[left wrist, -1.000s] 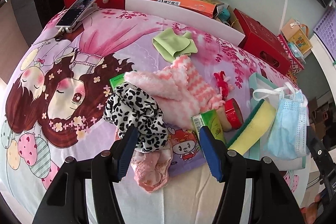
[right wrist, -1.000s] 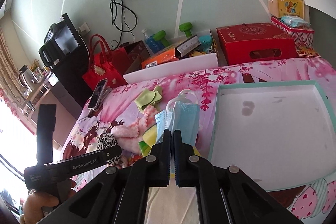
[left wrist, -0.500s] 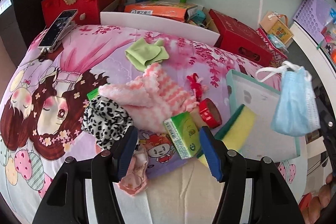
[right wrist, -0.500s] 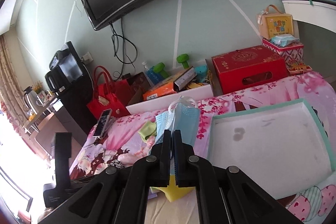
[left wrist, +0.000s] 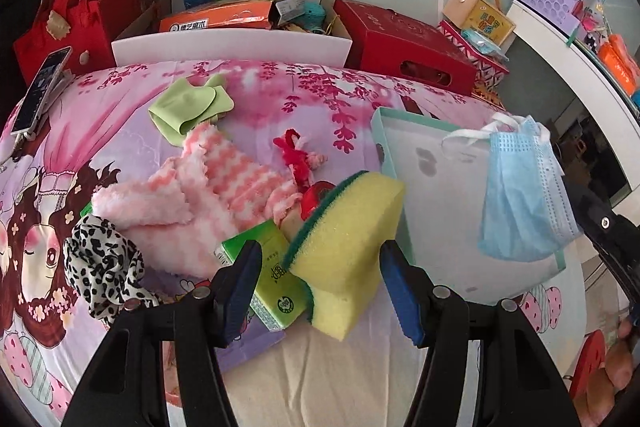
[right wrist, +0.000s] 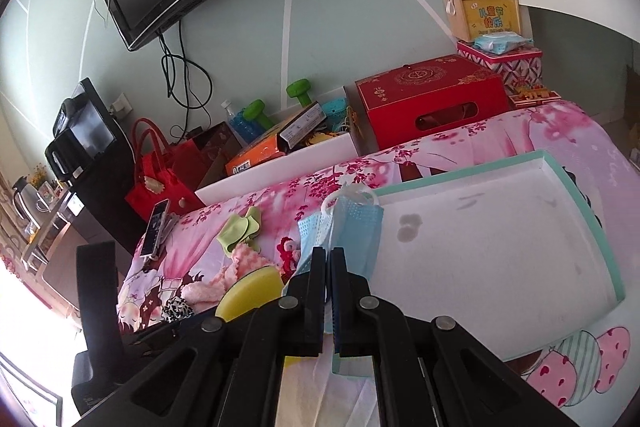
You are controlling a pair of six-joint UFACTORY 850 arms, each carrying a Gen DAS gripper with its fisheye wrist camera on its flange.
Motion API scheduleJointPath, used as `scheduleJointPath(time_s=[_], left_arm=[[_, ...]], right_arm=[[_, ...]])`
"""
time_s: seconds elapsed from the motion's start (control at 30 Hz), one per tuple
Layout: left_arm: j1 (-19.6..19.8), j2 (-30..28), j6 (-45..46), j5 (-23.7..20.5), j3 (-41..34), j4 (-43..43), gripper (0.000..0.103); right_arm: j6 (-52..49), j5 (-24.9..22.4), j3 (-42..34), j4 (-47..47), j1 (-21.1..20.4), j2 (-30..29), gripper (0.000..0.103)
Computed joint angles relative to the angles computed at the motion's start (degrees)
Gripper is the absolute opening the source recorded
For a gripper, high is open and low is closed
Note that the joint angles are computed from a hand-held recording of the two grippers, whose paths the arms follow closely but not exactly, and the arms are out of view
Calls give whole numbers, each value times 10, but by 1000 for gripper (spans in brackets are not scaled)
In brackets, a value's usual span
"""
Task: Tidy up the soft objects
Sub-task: 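Lower the sponge into the white tray with the left tool while the right tool releases the mask there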
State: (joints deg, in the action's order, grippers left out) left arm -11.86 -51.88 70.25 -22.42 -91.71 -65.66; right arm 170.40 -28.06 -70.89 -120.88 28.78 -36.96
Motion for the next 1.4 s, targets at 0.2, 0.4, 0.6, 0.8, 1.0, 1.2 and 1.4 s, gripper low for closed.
scheduleJointPath(time_s=[0.2, 0.4, 0.6, 0.8, 1.0, 1.2, 1.4], left_arm=[[11, -9, 45, -53, -8, -60, 40], [12, 6, 106, -57, 11, -119, 37], [20, 36, 231, -104, 47, -245, 37], [14, 43, 260, -162, 58, -276, 37], [-13, 16, 196, -183, 36, -218, 37], [-39, -4, 169, -181, 22, -185, 37], [-45, -25, 140, -180, 0, -173, 38]], right_arm=[[-13, 9, -1, 20, -4, -3, 3], [-14, 4, 6, 33, -8, 1, 3], [-1, -5, 21, 42, -13, 9, 3], [-44, -10, 27, 107, -20, 13, 3], [-127, -41, 42, 239, -28, 21, 3], [-139, -64, 77, 334, -47, 33, 3], [-128, -69, 101, 359, -56, 43, 3]])
